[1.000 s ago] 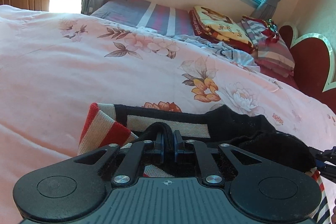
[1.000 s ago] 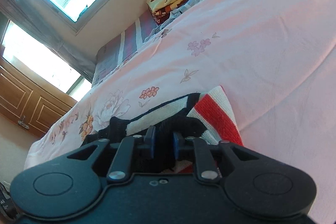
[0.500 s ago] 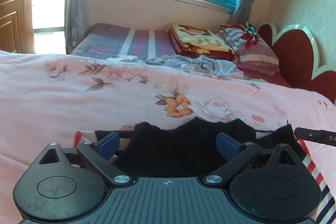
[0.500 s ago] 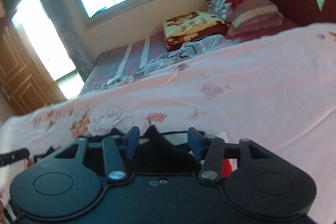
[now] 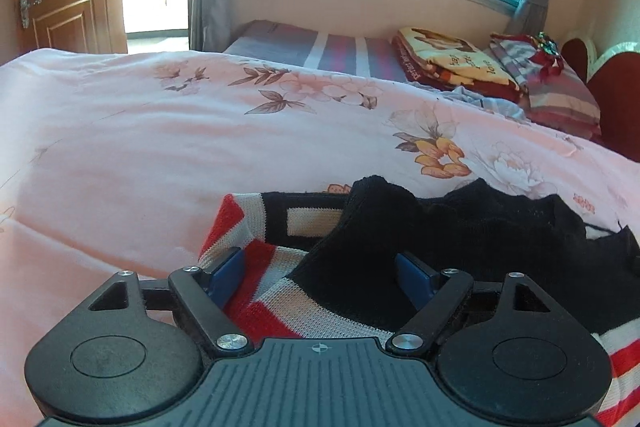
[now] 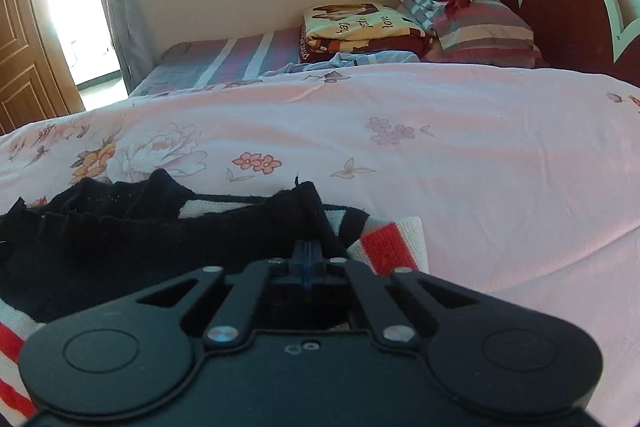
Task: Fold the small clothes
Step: 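Lay the hem down on the collar and open both grippers, then smooth the folded sweater flat with both open grippers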
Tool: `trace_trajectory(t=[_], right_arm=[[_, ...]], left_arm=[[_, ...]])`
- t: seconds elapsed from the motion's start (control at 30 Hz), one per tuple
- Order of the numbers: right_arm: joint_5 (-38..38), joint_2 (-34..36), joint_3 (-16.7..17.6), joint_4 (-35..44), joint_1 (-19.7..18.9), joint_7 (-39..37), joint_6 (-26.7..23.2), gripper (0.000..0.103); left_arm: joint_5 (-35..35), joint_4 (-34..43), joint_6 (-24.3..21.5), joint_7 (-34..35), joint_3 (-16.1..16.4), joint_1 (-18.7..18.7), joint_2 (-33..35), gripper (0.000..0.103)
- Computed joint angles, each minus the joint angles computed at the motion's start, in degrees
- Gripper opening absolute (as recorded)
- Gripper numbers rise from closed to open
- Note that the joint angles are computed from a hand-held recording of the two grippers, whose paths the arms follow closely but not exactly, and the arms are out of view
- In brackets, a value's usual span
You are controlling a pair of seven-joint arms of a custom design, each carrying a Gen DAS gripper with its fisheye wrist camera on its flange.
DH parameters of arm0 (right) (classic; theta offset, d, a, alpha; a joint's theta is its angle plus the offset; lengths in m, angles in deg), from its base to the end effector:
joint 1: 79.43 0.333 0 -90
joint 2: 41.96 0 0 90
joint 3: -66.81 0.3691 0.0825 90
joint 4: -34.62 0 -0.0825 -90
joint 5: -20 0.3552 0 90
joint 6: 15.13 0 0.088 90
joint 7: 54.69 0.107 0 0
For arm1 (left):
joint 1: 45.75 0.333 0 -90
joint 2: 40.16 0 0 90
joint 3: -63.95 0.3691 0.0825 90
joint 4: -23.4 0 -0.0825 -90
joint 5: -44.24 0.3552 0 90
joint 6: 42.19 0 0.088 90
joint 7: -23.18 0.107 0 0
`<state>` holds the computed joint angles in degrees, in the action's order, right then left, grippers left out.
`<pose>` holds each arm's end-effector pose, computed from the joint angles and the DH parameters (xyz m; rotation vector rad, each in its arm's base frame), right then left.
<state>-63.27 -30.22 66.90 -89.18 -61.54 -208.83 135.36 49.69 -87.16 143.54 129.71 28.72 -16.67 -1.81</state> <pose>0.5264 0.1957 0.3864 -1.3100 2.1239 -0.9154 0.6843 -0.0043 0.3446 -1.5857 2.0248 -0.9595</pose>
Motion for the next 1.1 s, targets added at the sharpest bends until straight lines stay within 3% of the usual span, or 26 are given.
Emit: trace_trajectory(t=[0.07, 0.1, 0.13, 0.23, 0.3, 0.37, 0.47, 0.53, 0.57, 0.63, 0.83, 0.97, 1.1], right_arm=[[1.27, -0.9, 0.13, -0.13, -0.18, 0.54, 1.3, 0.005], [0.47, -1.75, 0.32, -0.38, 0.23, 0.84, 1.06, 0.016], [0.1, -2.27, 0.81, -0.31, 0.83, -0.05, 0.07, 0.02], [-0.62, -3.14, 2.12, -0.04, 2.0, -1.57, -0.04, 0.02], [-0.56, -2.75, 2.95, 0.67, 2.8, -2.17, 0.61, 0.02], [0.27, -1.53, 3.69, 1.98, 4.07, -4.49, 0.19, 0.02], [2.16, 0.97, 4.22, 4.44, 6.31, -8.85, -0.68, 0.019], [3.83, 2.32, 3.9, 5.53, 7.48, -10.64, -1.04, 0.015], [5.1, 2.75, 3.66, 5.73, 8.14, -12.14, -2.51, 0.015], [7.68, 2.95, 2.93, 5.08, 8.98, -14.63, -5.64, 0.015], [5.18, -3.01, 1.94, -3.51, 7.24, -5.49, -7.67, 0.008], [-0.84, -5.69, 2.05, -7.69, 4.01, 8.03, -2.07, 0.007], [3.11, -4.79, 3.63, -6.22, 3.66, 3.2, -4.35, 0.01]], left_arm=[[0.98, -2.04, 1.82, 0.75, -0.64, 0.83, -1.72, 0.083], [2.57, -3.56, 3.09, 1.65, -3.15, 3.29, -2.01, 0.083], [4.4, -4.76, 3.45, 2.12, -6.19, 6.19, -2.03, 0.083], [8.99, -7.57, 1.36, 2.83, -15.81, 14.62, -1.27, 0.083], [10.13, -9.07, -1.38, 4.07, -19.96, 17.76, -1.03, 0.083], [10.02, -11.08, -1.5, 5.92, -21.45, 18.72, -1.51, 0.083], [10.32, -13.27, 0.87, 7.03, -17.92, 15.79, -3.78, 0.083], [9.88, -12.94, 0.49, 6.6, -12.41, 11.21, -5.59, 0.083], [9.29, -12.12, -0.61, 6.43, -10.94, 10.16, -5.31, 0.088], [6.02, -11.37, -0.7, 6.3, -9.86, 9.78, -4.96, 0.096], [7.04, -13.05, 0.82, 7.47, -10.7, 12.28, -5.21, 0.096], [7.32, -13.14, 1.66, 6.29, -8.89, 10.64, -5.94, 0.096], [6.22, -13.18, 0.75, 4.25, -6.9, 8.64, -8.19, 0.096]])
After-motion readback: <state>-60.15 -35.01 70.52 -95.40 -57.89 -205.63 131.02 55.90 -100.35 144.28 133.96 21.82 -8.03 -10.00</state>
